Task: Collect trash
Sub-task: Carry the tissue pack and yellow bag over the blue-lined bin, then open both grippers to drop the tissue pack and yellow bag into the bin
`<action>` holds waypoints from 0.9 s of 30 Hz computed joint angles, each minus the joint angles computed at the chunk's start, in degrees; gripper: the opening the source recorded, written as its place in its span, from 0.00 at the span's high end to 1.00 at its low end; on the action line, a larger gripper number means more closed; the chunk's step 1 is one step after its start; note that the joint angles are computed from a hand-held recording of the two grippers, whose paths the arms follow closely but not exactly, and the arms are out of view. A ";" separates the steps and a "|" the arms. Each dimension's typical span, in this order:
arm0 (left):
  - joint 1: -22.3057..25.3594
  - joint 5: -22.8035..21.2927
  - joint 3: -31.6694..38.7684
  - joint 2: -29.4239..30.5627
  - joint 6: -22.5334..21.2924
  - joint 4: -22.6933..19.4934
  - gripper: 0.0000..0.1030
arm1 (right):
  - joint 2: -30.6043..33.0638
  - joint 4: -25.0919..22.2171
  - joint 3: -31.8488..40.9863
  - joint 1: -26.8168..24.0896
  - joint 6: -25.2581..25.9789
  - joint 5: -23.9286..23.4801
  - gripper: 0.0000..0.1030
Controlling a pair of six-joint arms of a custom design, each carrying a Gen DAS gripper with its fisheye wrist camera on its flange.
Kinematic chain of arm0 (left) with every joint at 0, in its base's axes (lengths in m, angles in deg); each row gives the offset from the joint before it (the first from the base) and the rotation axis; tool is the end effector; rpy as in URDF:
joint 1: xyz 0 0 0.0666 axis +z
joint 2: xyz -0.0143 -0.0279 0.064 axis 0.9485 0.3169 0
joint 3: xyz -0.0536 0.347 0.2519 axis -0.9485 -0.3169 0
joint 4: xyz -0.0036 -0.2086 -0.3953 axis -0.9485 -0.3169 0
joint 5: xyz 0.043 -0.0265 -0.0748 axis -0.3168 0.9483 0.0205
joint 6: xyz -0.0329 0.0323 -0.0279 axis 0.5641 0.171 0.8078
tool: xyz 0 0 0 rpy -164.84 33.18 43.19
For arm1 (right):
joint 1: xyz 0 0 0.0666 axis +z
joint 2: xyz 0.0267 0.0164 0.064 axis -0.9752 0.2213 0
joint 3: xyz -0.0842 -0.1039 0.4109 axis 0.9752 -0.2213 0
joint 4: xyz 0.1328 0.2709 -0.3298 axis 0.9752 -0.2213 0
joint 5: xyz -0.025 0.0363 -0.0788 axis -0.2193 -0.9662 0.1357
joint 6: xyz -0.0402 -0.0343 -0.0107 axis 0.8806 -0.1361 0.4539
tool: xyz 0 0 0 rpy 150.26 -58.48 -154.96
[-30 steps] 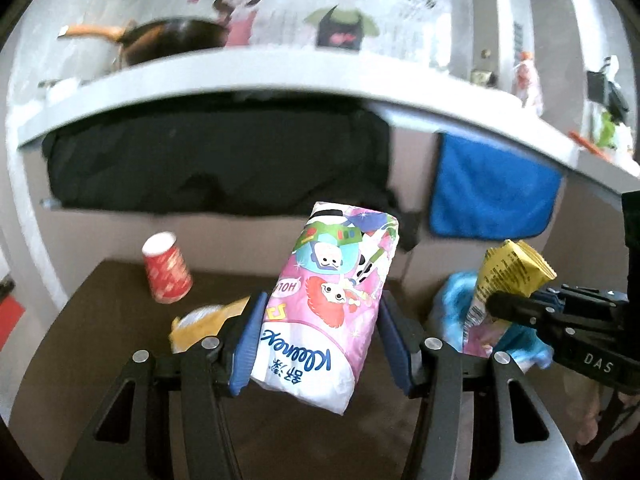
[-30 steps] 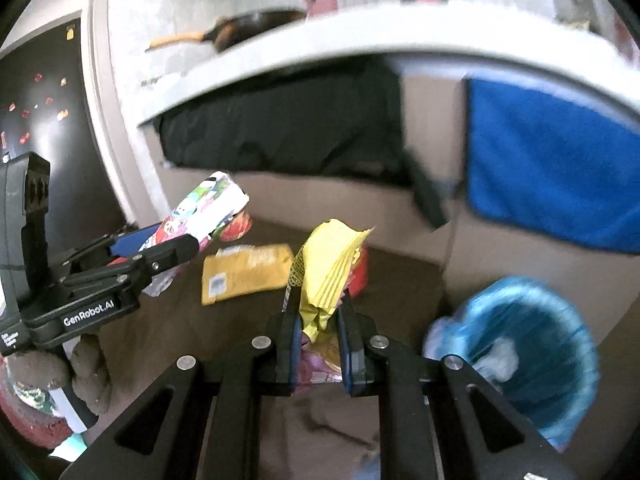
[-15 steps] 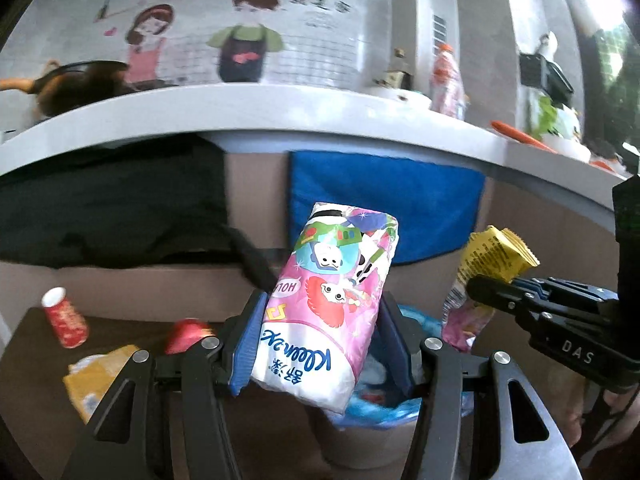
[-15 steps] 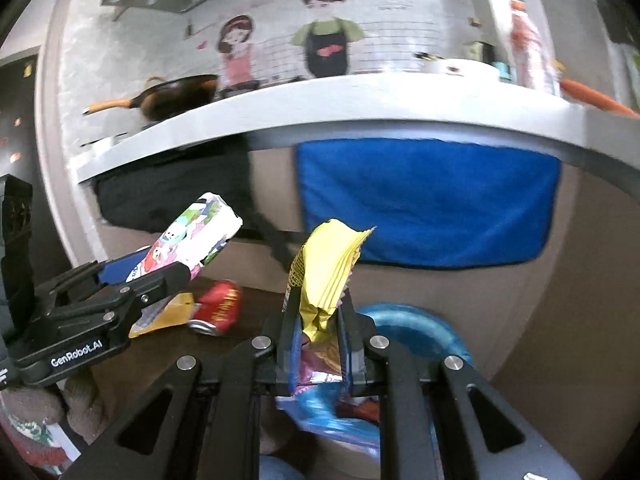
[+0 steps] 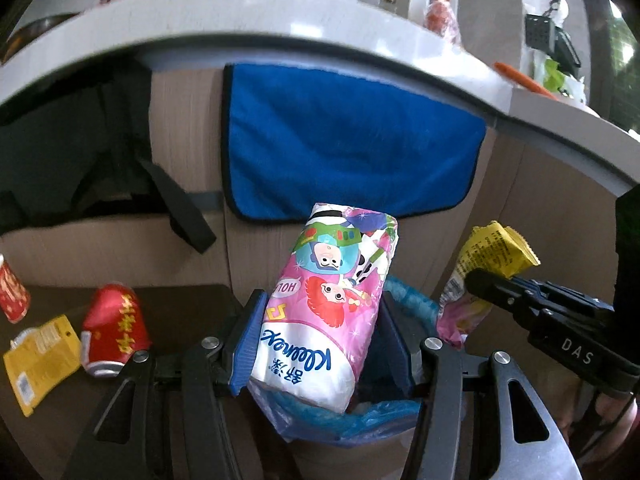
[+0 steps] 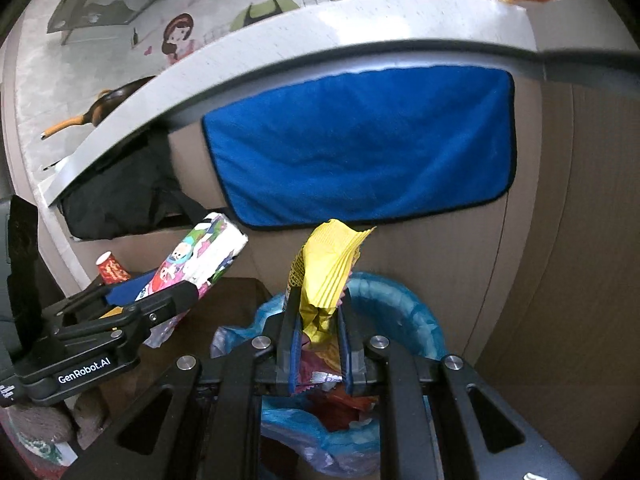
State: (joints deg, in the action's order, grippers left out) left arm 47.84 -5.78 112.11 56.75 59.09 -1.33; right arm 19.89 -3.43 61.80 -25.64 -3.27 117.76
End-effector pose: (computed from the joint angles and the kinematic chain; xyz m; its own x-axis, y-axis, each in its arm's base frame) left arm 0.5084 -0.2431 0.4319 -0.4047 0.3593 -0.8409 0.8085 0.5702 -0.1455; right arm 0.3561 0.4012 0.4272 -0.3786 0.3753 -0.8460 0.4220 0.8835 0.2031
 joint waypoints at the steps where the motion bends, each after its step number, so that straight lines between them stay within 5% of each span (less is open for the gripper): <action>1: -0.11 -0.14 0.16 0.38 0.12 -0.24 0.46 | -0.05 0.50 -0.35 -0.28 0.12 -0.36 0.86; 27: -2.31 -3.68 4.13 8.57 1.24 -3.12 0.46 | 0.42 8.41 -6.50 -5.73 1.69 -9.82 0.86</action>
